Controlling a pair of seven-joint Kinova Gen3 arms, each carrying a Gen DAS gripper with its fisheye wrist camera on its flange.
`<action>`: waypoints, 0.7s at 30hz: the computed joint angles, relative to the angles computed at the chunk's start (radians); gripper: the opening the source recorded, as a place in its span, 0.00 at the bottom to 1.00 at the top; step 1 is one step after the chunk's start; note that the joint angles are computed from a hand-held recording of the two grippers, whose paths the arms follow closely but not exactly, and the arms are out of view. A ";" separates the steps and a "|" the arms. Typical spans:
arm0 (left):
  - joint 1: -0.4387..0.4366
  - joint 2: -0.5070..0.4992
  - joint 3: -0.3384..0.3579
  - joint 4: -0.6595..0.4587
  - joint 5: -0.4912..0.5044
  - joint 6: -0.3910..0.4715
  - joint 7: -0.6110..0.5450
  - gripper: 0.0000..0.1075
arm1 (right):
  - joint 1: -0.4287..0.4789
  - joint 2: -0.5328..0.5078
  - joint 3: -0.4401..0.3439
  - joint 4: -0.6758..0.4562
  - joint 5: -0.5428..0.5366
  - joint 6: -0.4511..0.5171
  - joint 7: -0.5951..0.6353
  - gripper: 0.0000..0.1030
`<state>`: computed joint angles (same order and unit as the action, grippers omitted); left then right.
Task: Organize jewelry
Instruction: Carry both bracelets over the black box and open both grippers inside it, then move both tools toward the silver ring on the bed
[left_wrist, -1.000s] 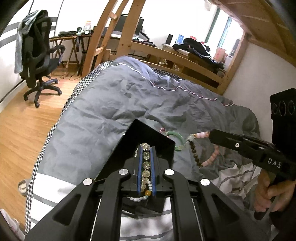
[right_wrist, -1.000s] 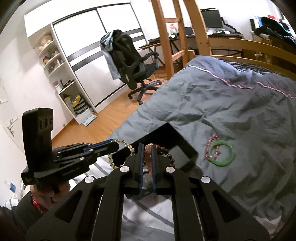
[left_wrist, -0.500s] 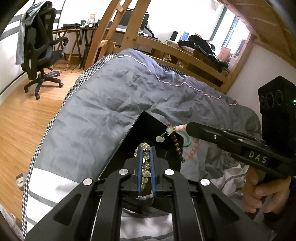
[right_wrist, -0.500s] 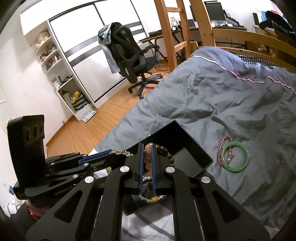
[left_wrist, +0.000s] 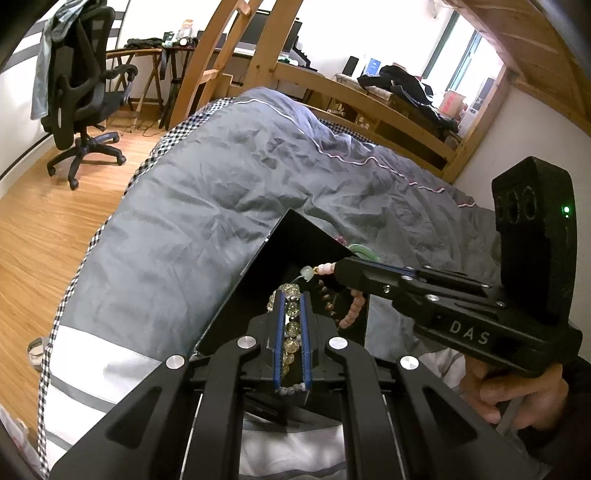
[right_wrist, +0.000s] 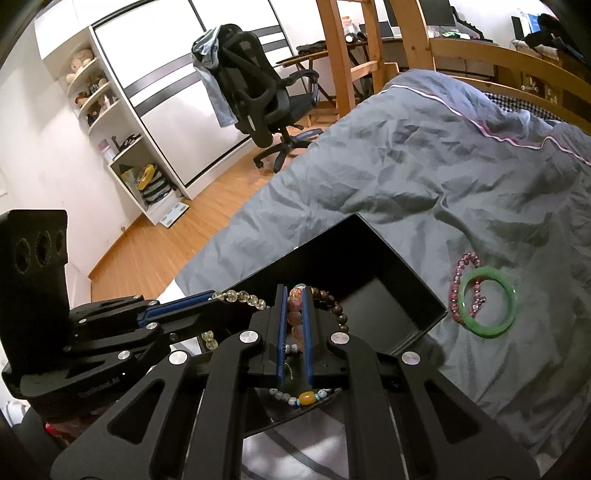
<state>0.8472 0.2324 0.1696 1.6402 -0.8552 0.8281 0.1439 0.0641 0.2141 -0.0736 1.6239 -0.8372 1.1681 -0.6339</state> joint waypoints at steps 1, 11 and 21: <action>0.000 0.000 0.000 0.001 0.000 -0.001 0.001 0.07 | 0.002 0.004 -0.001 -0.003 -0.003 0.011 0.001 0.08; 0.059 -0.009 0.001 0.009 -0.136 0.090 0.161 0.63 | 0.041 -0.007 0.020 -0.017 -0.051 -0.012 -0.042 0.61; 0.076 0.036 0.038 -0.059 -0.211 0.055 0.142 0.83 | 0.067 -0.077 0.072 -0.005 0.015 -0.211 -0.053 0.91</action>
<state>0.9229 0.2682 0.2075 1.5811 -1.0663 0.8835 0.2864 0.1315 0.1367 -0.0014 1.6192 -0.8223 0.9568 -0.6870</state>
